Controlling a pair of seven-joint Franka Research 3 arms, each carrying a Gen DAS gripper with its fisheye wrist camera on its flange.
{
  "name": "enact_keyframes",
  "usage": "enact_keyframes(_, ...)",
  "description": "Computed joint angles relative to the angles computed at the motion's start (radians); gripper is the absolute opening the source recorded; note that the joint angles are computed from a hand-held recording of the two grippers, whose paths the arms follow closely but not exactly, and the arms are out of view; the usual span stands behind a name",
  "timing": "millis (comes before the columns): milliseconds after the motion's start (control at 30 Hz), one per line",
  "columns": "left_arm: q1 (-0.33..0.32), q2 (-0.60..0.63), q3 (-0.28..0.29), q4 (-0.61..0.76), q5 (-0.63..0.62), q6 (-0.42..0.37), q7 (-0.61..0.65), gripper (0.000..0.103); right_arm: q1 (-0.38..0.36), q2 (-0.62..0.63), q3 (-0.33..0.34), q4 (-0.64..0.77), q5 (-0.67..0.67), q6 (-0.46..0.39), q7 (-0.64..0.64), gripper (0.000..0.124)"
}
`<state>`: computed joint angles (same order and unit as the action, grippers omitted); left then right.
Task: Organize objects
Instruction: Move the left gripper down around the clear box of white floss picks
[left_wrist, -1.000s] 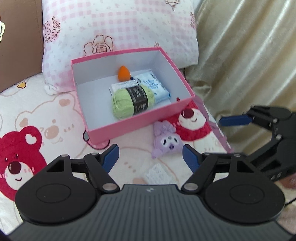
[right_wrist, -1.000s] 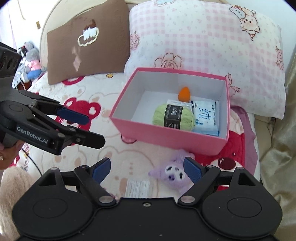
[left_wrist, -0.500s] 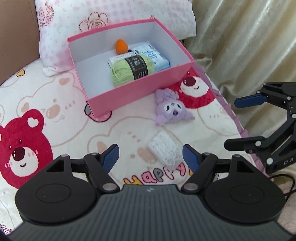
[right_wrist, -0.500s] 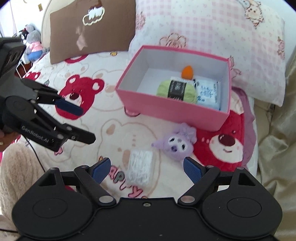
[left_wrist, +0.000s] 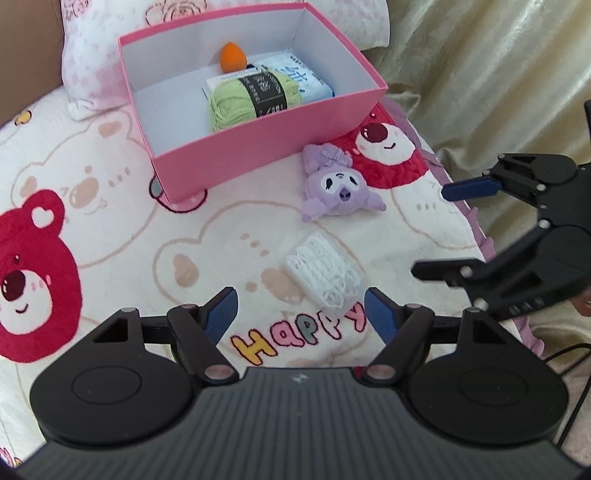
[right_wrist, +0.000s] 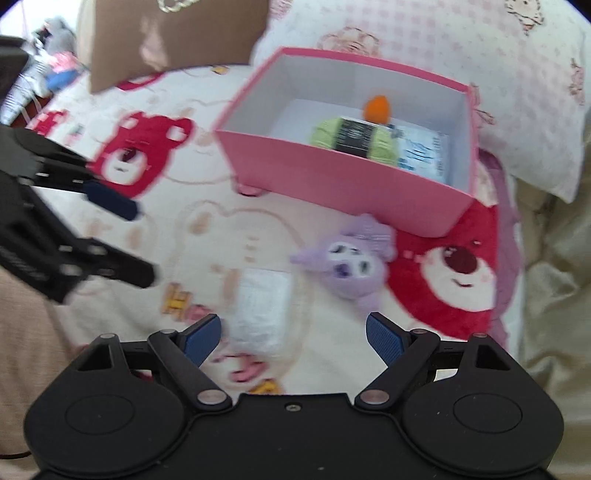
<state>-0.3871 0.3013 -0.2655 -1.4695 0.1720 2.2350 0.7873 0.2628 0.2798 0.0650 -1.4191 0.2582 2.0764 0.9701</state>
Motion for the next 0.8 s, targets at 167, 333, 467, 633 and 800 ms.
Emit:
enact_keyframes(167, 0.005, 0.025, -0.008, 0.006, -0.008, 0.012, 0.065, 0.075, -0.005, 0.034, -0.004, 0.022, 0.004, -0.018, 0.033, 0.089)
enact_keyframes(333, 0.001, 0.036, -0.002, 0.003, 0.0, 0.033, 0.084, 0.075, -0.001, 0.042, 0.005, 0.036, 0.024, -0.051, 0.056, 0.089)
enact_keyframes(467, 0.004, 0.061, -0.001, 0.013, -0.007, 0.036, 0.108, 0.075, -0.002, 0.057, 0.012, 0.06, 0.047, -0.11, 0.056, 0.089)
enact_keyframes(633, 0.03, 0.088, -0.009, -0.001, -0.068, 0.083, 0.138, 0.075, 0.006, 0.053, 0.012, 0.024, 0.054, -0.1, 0.064, 0.089)
enact_keyframes(800, 0.039, 0.129, -0.016, 0.002, -0.085, 0.163, 0.191, 0.075, 0.01, 0.106, 0.016, 0.071, 0.055, -0.159, 0.078, 0.088)
